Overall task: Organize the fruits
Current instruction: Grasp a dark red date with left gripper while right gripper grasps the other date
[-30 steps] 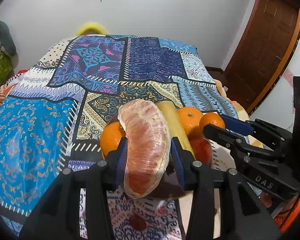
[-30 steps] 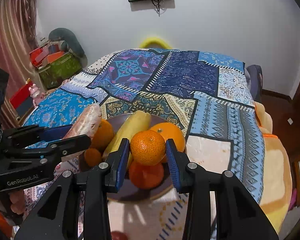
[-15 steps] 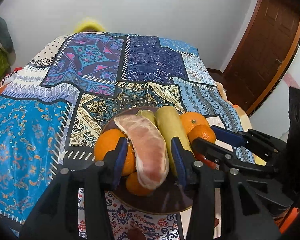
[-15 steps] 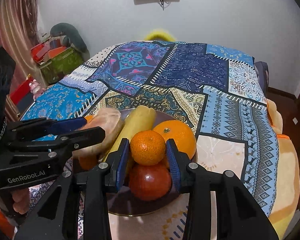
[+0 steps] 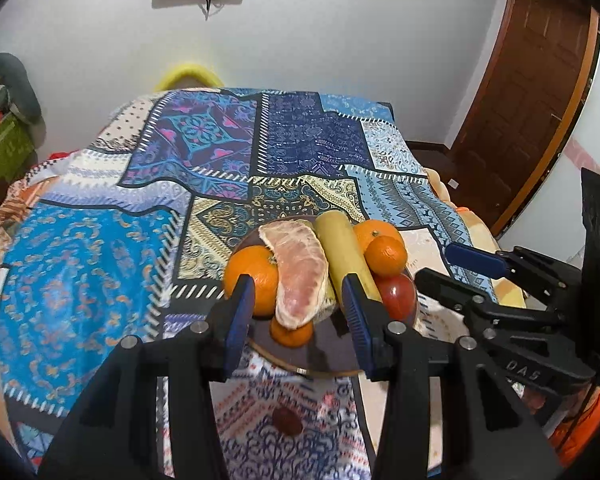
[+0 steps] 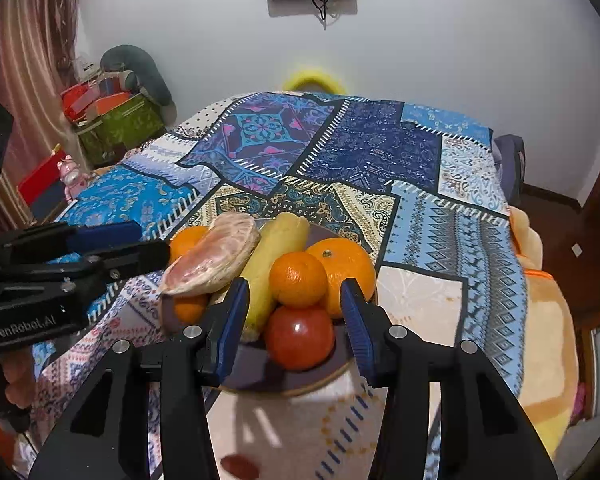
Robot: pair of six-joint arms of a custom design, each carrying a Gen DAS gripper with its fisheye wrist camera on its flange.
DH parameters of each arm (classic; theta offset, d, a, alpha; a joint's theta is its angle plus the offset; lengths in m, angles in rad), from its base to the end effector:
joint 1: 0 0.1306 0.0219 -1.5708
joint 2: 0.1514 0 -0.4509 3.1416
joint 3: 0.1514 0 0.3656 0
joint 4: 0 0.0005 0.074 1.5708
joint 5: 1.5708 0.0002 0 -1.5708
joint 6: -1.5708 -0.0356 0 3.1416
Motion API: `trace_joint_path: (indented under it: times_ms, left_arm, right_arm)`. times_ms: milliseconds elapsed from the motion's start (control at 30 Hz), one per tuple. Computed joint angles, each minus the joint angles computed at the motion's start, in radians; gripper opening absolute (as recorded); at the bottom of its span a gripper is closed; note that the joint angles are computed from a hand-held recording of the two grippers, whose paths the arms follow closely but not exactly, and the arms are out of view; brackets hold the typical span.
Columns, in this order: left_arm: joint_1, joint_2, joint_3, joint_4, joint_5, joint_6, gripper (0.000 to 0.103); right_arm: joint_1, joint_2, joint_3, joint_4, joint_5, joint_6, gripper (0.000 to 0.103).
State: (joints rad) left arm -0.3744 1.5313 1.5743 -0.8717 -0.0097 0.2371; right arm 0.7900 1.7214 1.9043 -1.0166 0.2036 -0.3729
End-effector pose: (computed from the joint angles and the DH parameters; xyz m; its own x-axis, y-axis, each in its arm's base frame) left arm 0.4760 -0.1872 0.5135 -0.7513 0.0429 -0.6586 0.1884 0.9703 -0.1518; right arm 0.4197 0.4127 0.5468 -0.7039 -0.2035 -0.6805 -0.3689 0.9235 0.1054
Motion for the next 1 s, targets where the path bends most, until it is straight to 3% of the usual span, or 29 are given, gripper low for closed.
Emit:
trace_joint_path:
  times_ms: [633, 733, 1000]
  left_arm:
    - [-0.055, -0.184, -0.131, -0.093, -0.100, 0.030, 0.046]
    - [-0.052, -0.186, -0.157, -0.109, -0.083, 0.033, 0.046]
    - [-0.043, -0.157, -0.217, -0.122, -0.046, 0.041, 0.046]
  right_arm:
    - [0.110, -0.121, -0.107, -0.075, 0.077, -0.105, 0.046]
    - [0.124, -0.129, -0.136, -0.084, 0.089, -0.131, 0.053]
    - [0.130, -0.118, -0.197, -0.090, 0.039, -0.185, 0.053]
